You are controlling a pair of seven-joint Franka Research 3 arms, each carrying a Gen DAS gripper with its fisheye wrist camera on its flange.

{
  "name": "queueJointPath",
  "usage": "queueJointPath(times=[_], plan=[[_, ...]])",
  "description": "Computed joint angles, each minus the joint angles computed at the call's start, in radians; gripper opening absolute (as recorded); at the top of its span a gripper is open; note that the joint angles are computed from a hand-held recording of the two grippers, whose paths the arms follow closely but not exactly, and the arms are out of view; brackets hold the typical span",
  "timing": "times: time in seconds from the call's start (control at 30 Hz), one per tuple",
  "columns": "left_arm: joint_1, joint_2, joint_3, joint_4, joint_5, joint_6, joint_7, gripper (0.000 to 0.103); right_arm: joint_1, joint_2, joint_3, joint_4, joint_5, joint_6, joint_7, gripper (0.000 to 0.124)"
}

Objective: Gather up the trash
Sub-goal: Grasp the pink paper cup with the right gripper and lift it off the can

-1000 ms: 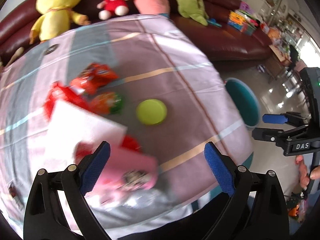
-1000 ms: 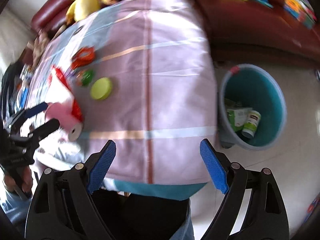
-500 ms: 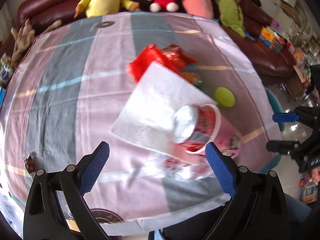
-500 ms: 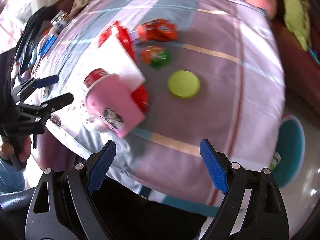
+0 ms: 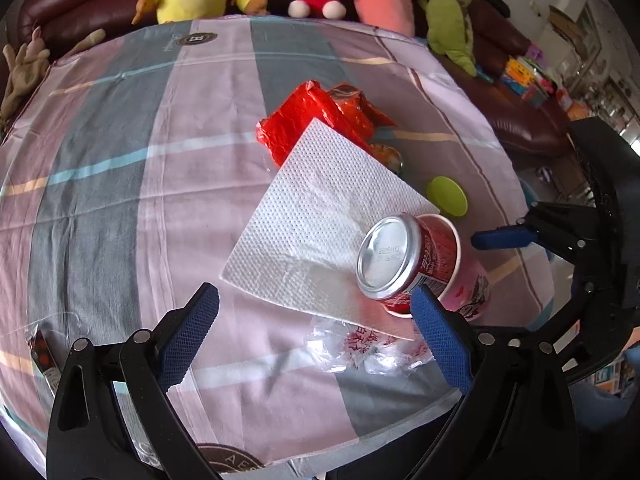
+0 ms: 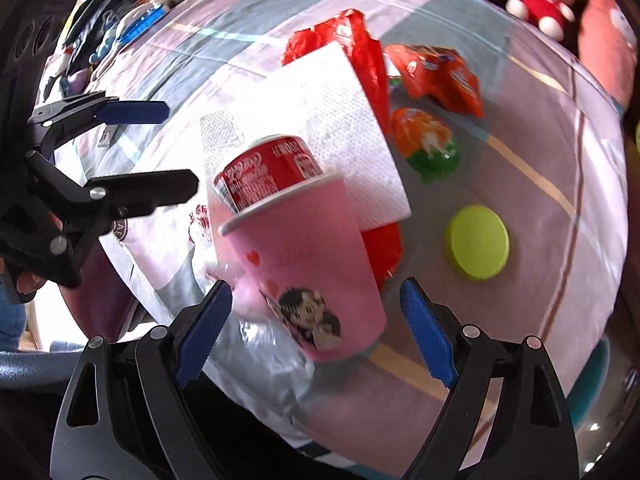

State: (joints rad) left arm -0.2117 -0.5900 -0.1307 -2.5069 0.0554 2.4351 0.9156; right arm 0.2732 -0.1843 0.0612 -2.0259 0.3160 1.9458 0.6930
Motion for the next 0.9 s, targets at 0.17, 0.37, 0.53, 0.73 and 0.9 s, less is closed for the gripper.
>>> queueJointPath(times=[0.17, 0.37, 0.53, 0.73, 0.9], plan=[[-0.008, 0.033, 0.014, 0.010, -0.021, 0.008, 0.023, 0.097, 0.007, 0.006, 0.005, -0.017, -0.013, 0.009, -0.028, 0.069], [0.006, 0.073, 0.007, 0.025, -0.023, -0.003, 0.014, 0.097, 0.000, -0.023, -0.006, -0.027, -0.009, -0.001, -0.044, 0.059], [0.014, 0.104, -0.007, 0.051, -0.009, -0.016, 0.003, 0.097, -0.023, -0.038, -0.022, -0.027, -0.009, -0.020, -0.039, 0.058], [0.016, 0.149, -0.027, 0.094, 0.018, -0.036, -0.006, 0.097, -0.057, -0.057, -0.042, -0.046, -0.014, -0.033, -0.033, 0.058], [0.007, 0.166, -0.043, 0.123, 0.038, -0.052, -0.013, 0.097, -0.097, -0.052, -0.076, -0.004, 0.025, -0.067, -0.019, 0.058]])
